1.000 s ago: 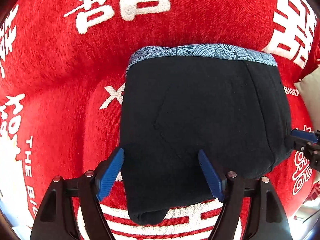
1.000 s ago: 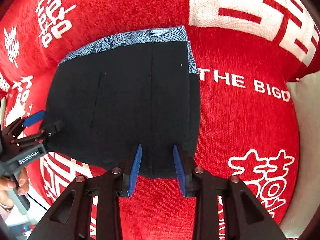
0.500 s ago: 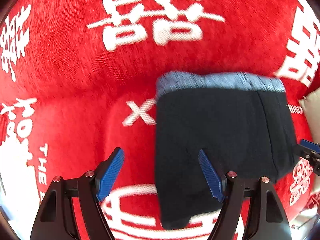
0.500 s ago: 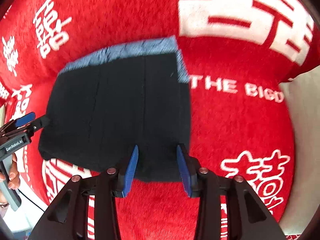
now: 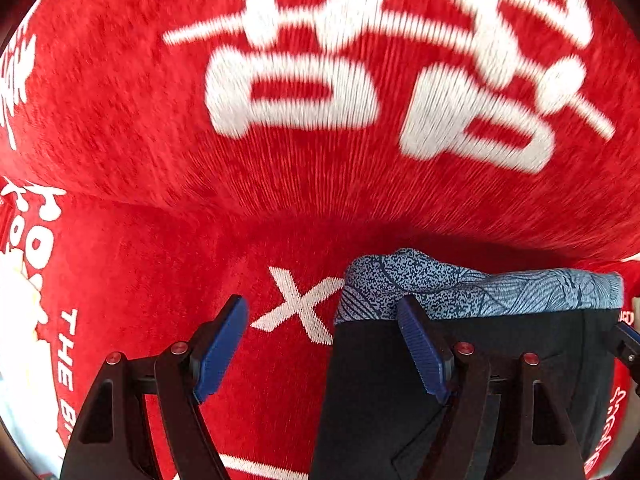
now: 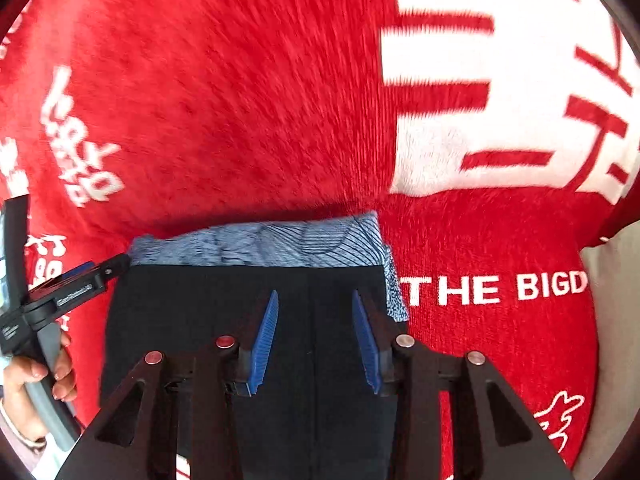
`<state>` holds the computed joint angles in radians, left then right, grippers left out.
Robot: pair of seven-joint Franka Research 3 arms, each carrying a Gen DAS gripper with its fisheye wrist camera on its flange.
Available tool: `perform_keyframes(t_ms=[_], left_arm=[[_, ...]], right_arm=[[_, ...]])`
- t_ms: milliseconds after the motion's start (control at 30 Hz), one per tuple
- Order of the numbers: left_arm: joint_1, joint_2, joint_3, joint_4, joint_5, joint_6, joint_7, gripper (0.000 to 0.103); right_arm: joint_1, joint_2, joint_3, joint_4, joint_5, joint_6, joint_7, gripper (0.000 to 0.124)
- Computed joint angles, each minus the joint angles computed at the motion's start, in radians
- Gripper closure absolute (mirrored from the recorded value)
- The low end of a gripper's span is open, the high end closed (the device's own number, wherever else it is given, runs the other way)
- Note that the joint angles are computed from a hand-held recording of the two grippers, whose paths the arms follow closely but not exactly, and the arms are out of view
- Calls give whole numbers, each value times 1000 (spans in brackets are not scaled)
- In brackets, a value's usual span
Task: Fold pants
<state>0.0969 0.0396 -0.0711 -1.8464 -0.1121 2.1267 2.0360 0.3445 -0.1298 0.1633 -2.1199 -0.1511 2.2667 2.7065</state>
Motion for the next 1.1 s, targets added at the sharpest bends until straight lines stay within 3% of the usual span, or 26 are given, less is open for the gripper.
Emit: perform_keyframes(t_ms=[133,233,333,700,1100], left_arm=[[-1,-1,-2,-36,-10,58,36,24],[1,11,0,-45,-12,82,28,16],[14,32,3,-6,-44,28,13,16],[28,-14,14,-15,-34,-13,97,16],[16,-131,44,-35,-75,-114,153,16]], right_arm=[[5,30,2,14,-34,-15,-29,82],[13,45,0,28,-54,-32,-40,82],[20,46,-3,30,-53,-34,-33,82],[38,-41,25,-20,-21,-76,-21,81],[44,-113,68,-20,12,-123,50,74]])
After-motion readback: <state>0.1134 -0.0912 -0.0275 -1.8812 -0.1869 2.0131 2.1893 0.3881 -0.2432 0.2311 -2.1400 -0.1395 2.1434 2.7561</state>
